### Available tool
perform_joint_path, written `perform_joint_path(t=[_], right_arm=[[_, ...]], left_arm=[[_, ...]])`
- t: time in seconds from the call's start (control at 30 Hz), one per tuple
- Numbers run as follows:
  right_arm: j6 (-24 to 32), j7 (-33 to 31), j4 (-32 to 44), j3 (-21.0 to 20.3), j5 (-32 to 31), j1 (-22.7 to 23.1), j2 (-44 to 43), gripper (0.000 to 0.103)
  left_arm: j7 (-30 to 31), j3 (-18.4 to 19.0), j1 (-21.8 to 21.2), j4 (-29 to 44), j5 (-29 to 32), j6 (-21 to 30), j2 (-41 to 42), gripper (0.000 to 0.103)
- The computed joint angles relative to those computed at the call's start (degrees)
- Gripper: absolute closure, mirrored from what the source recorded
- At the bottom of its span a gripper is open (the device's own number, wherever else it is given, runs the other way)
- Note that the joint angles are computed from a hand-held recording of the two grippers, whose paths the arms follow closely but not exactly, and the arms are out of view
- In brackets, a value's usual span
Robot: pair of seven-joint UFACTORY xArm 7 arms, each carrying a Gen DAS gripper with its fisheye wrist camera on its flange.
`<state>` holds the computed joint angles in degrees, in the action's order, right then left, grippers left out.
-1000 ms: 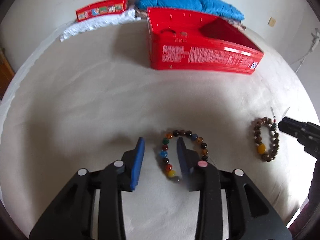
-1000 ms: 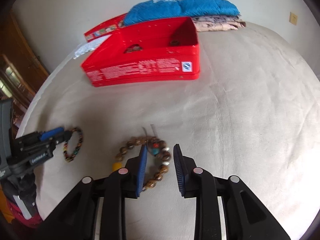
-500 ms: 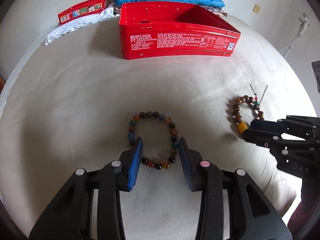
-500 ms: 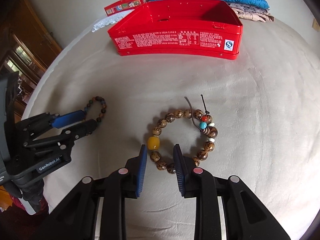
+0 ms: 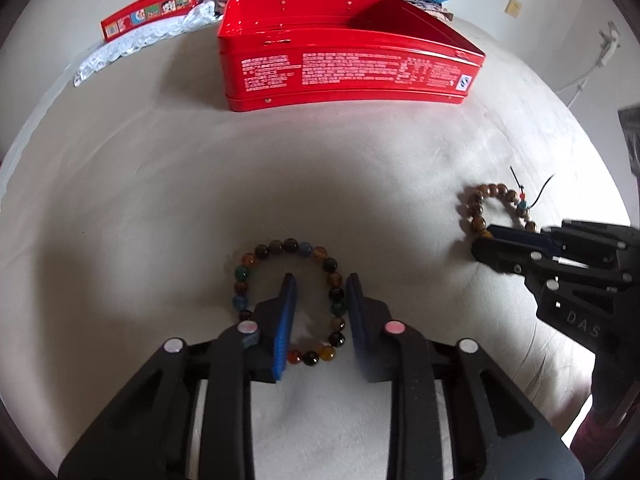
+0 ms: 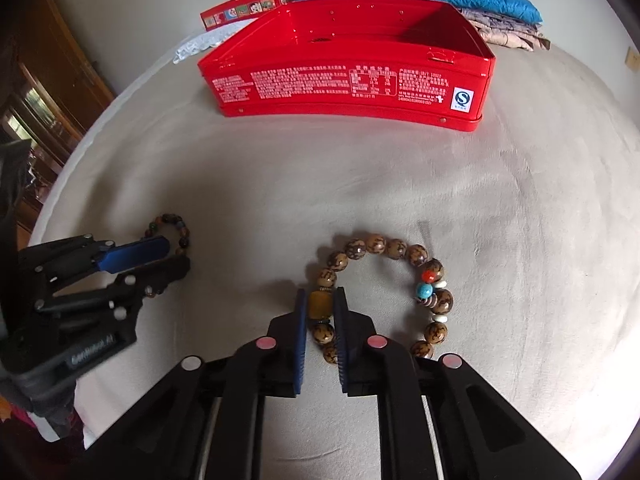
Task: Organize jewelry
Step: 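Grasp the multicolour bead bracelet with the left tool while the right tool grasps the wooden bead bracelet, then lift both bracelets and carry them toward the red tin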
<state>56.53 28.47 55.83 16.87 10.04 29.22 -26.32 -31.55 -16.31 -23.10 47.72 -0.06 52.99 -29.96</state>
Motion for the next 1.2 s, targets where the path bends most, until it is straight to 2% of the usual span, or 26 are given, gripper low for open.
perform_joint_path(t=[0.07,0.4,0.57,1.2], right_arm=[[0.1,0.0,0.1,0.1,-0.4,0.0,0.1,0.09],[0.1,-0.7,0.4,-0.7,1.0,0.1,0.5,0.09],[-0.2,-0.5,-0.1,-1.0,2.0,0.0,-0.1,0.09],[-0.8,-2.0,-3.1,-3.4,7.3,0.3,-5.0,0.091]], left_arm=[[0.1,0.8,0.0,0.2,-1.1,0.0,0.3,0.083],[0.5,1.0,0.1,2.7,-1.1,1.7,2.9,0.082],[0.3,1.9,0.3,3.0,-2.9,1.8,3.1,0.097],[-2.0,1.0,0.7,1.1,-2.4,1.2,-1.9,0.097]])
